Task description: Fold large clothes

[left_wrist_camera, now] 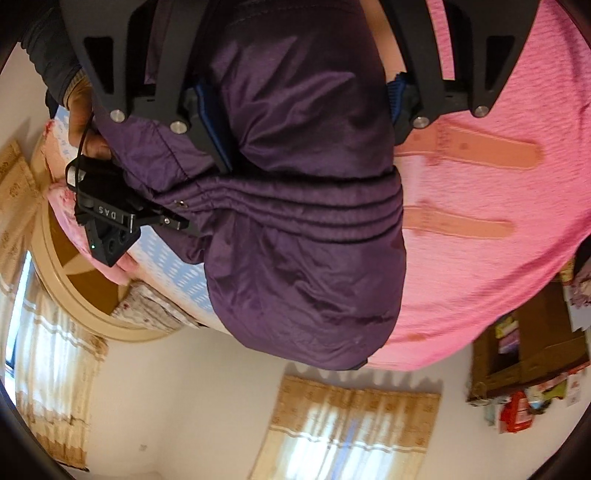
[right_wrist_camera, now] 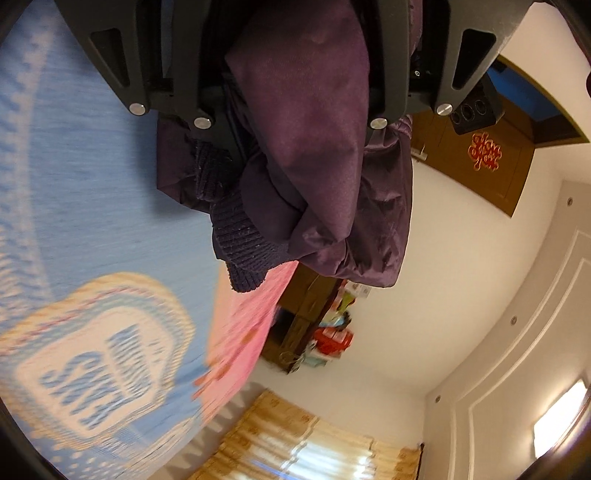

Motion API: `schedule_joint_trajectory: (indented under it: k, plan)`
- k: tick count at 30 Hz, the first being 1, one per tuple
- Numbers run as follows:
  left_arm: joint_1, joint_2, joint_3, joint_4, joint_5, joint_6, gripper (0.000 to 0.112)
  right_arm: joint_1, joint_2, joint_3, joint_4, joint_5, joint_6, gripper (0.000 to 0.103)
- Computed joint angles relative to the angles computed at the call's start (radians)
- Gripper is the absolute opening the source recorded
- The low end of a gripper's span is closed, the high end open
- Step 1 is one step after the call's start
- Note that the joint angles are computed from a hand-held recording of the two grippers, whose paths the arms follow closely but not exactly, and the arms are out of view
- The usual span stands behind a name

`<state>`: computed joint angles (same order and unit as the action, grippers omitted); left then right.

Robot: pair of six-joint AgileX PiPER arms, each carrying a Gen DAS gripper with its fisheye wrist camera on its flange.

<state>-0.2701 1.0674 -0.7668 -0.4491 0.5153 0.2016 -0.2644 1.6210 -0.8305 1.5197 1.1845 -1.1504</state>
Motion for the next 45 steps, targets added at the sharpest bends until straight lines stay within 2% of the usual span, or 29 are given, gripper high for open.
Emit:
schedule_joint_trajectory:
  k: [5, 7, 13, 18, 19, 23, 29, 39, 45]
  plan:
    - [0.154, -0.05, 0.035, -0.087, 0.05, 0.14, 0.071, 0.169, 0.041, -0.074, 0.043, -0.073, 0.037, 0.044]
    - [0.226, -0.059, 0.045, -0.139, 0.071, 0.209, 0.071, 0.243, 0.058, -0.122, 0.022, -0.129, 0.081, 0.043]
    - [0.368, -0.072, 0.054, -0.203, 0.111, 0.285, 0.071, 0.421, 0.155, -0.279, 0.02, -0.212, 0.154, 0.043]
    - [0.426, -0.077, 0.072, -0.22, 0.107, 0.298, 0.071, 0.516, 0.23, -0.394, -0.006, -0.255, 0.213, 0.043]
    - [0.46, -0.094, 0.079, -0.237, 0.132, 0.323, 0.071, 0.534, 0.25, -0.425, -0.017, -0.262, 0.229, 0.043]
    - [0.547, -0.084, 0.093, -0.307, 0.156, 0.408, 0.071, 0.578, 0.327, -0.551, -0.07, -0.274, 0.304, 0.043]
    - [0.687, -0.076, 0.108, -0.39, 0.221, 0.531, 0.071, 0.622, 0.368, -0.623, -0.122, -0.271, 0.357, 0.043]
    - [0.8, -0.056, 0.121, -0.447, 0.279, 0.609, 0.071, 0.674, 0.437, -0.741, -0.193, -0.271, 0.446, 0.043]
    - [0.899, -0.029, 0.13, -0.493, 0.347, 0.696, 0.071, 0.702, 0.468, -0.798, -0.23, -0.271, 0.497, 0.043]
